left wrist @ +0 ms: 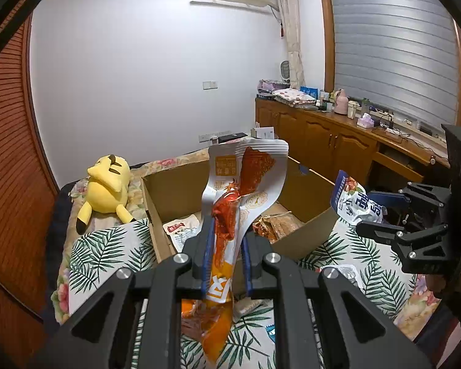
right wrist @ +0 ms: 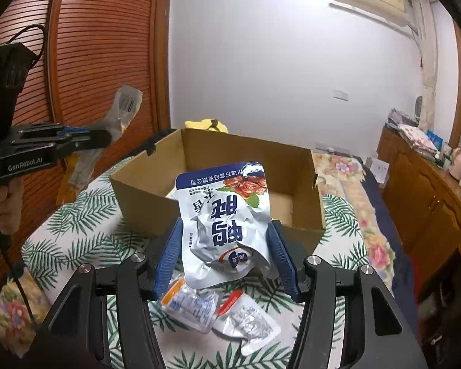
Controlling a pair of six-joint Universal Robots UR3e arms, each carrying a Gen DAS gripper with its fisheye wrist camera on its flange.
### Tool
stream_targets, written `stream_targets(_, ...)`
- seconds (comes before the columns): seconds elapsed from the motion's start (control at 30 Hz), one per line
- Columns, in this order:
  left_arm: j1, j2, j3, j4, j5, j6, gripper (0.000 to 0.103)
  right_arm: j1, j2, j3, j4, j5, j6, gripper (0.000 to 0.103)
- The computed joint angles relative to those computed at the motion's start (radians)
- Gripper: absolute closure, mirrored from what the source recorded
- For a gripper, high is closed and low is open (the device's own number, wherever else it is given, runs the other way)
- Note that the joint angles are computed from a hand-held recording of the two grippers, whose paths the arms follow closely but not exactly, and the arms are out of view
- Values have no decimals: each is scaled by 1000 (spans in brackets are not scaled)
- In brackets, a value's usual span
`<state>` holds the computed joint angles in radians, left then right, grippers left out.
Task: Organize snacks
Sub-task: 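Carry both held packs up and over the cardboard box, then open both grippers to drop the packs into the box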
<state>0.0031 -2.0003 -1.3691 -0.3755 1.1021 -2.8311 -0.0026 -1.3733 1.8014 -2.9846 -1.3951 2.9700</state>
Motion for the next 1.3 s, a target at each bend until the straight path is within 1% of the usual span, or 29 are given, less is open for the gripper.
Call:
stream_targets(0.1,-15,-55,95,-49,12,-19,90,-4,43,-68,38,-5,5,45)
stream_targets(0.2,-28,-105,183,-94,20,-40,90,3,101,-156,83,-35,6,45)
stream_targets(0.27,-32,-140,243,-138,7,-49,90,-8,125,-210,134,-18,17,45)
stream_targets(0.33,-46,-179,303,-168,24,-50,90,-11,153,-272,183,-16,24,45)
stream_targets(0.43,-69,-266,452,-255,46,-59,90,-12,193,-354,243,-18,25,45)
stream_targets(0.53,-85,-357,607,-337,68,-77,90,6,254,-453,304,-55,21,45)
stream_targets(0.6,-92,-401,676,-374,80,-79,91,20,298,-518,343,-86,15,45)
stream_targets(0.67,-101,-434,726,-398,101,-81,91,34,334,-564,369,-109,13,45)
stream_targets(0.8,-108,-474,798,-452,111,-88,91,37,375,-609,402,-122,17,45)
stream_targets(0.97,-119,-485,822,-482,131,-88,90,17,388,-590,400,-100,29,44)
stream_targets(1.1,-115,-496,833,-488,131,-88,86,11,392,-597,404,-88,41,44)
stream_targets(1.17,-113,-484,795,-451,130,-88,84,11,392,-599,407,-80,42,48)
stream_targets(1.23,-111,-483,788,-441,129,-92,76,16,404,-616,414,-86,50,49)
stream_targets(1.27,-109,-477,774,-428,125,-97,66,17,407,-618,413,-91,57,48)
stream_targets(1.3,-104,-468,755,-411,118,-103,60,16,409,-616,412,-86,60,47)
